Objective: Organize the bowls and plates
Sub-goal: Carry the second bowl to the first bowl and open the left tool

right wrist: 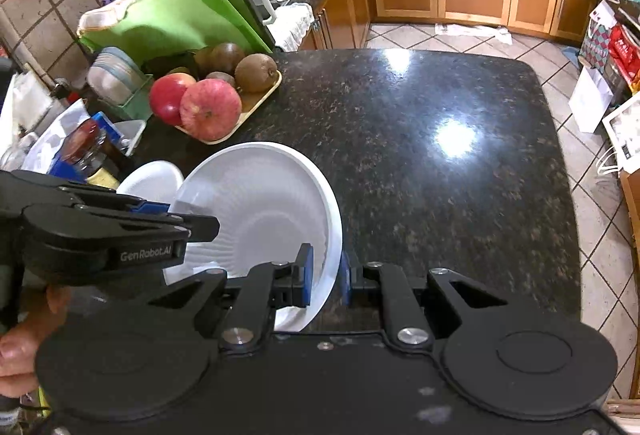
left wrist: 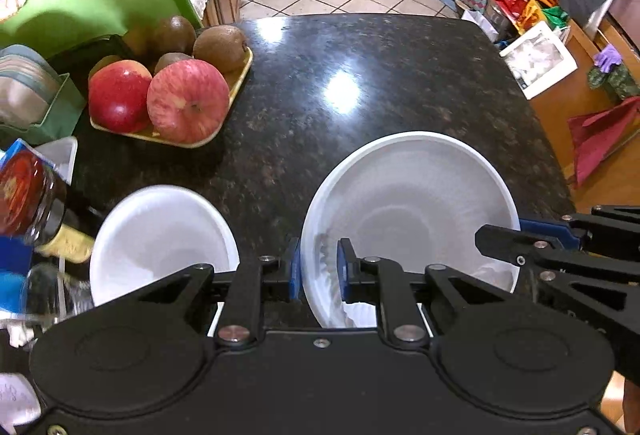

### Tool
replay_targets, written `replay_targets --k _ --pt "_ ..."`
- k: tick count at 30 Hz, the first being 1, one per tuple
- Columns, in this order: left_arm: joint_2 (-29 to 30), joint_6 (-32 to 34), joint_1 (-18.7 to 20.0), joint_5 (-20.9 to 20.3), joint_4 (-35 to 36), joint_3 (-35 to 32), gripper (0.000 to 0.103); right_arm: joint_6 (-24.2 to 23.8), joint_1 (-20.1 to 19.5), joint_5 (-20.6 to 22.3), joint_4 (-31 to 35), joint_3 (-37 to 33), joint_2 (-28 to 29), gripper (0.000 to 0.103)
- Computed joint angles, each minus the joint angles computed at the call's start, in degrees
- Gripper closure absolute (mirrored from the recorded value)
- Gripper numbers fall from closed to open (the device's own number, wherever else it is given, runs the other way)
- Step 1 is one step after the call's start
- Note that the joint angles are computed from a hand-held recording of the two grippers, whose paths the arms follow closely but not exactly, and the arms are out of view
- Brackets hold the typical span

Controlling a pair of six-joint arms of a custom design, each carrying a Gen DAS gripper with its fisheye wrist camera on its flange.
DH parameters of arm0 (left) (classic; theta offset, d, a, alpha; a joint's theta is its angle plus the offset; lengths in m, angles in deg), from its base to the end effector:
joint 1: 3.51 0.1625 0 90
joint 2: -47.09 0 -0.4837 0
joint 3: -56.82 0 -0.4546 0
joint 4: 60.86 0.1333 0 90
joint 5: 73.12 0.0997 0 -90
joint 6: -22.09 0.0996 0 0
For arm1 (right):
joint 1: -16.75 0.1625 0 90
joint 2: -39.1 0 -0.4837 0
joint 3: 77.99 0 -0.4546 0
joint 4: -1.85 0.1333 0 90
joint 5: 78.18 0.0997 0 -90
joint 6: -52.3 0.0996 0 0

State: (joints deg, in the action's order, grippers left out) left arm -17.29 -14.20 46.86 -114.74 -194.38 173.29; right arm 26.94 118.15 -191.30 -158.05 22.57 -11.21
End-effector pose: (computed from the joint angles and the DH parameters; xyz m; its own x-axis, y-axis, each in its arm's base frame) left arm -0.2081 -0.5771 0.1597 -0.7283 -0.0401 -0.6840 0.2477 0.9154 -0.3174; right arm 0.2355 -0.6914 0.1325 -0.7585 -0.4427 0.4782 -0.5655 0.8118 -0.1455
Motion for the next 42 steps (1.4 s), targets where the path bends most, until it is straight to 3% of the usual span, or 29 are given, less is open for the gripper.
replay_targets --k 15,25,42 --pt "-6.79 -8.73 -9.55 -3.17 6.53 8.11 0.08 -1.36 0.74 3.02 -3.22 15.57 -14.1 0.086" --pt "-9.36 -16.44 -14.62 -6.74 10.68 12.71 0.08 -3.18 -0.31 3.63 -2.48 22.8 -19.66 0.084" --pt "-6.59 -20.69 -14.05 -9.5 11.47 13.76 0.08 -3.61 -2.68 3.69 0.86 24.14 -20.46 0.084"
